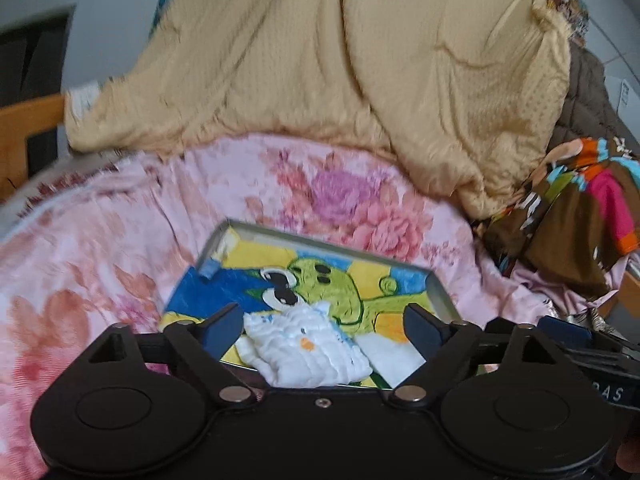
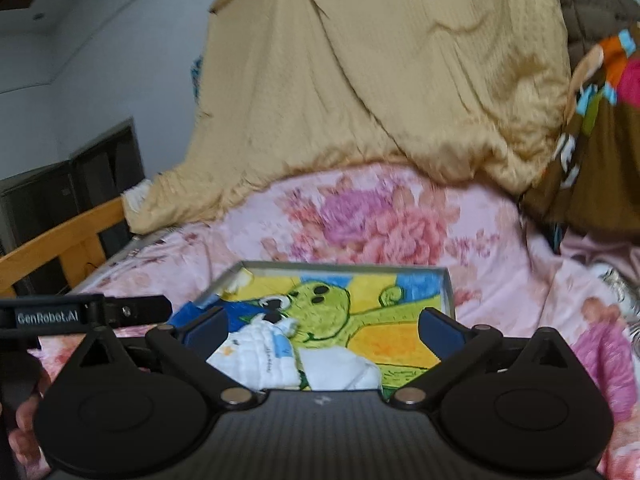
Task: Organize soft objects
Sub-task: 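Open the left tool to drop the white towel into the tray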
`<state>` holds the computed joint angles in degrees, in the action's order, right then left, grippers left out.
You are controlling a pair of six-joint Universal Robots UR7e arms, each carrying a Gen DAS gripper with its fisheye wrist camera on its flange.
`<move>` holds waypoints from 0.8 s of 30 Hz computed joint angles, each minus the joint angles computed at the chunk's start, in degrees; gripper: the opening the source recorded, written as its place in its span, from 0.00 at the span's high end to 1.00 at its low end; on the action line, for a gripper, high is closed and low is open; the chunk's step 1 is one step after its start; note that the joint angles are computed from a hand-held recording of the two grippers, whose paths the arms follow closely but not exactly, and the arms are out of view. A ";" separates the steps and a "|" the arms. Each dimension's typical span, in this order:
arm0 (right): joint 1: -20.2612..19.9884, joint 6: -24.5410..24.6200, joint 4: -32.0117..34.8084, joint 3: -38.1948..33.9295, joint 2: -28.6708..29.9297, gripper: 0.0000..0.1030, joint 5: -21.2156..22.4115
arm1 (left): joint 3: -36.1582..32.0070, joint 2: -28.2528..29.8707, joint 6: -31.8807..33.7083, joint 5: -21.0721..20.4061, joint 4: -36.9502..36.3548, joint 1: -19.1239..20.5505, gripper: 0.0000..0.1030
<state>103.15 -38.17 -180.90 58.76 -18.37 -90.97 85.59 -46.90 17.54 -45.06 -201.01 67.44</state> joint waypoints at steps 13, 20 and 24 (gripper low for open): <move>0.53 -1.87 -13.21 22.92 -11.92 0.00 1.54 | 18.13 -6.73 5.75 7.70 -19.31 -9.14 0.01; 0.71 -0.06 -17.95 32.53 -16.96 0.00 0.17 | 27.51 -10.04 2.64 12.07 -22.94 -13.07 0.01; 0.96 0.99 -16.42 36.67 -19.68 0.00 -3.95 | 32.81 -12.95 -3.32 14.81 -18.85 -14.58 0.01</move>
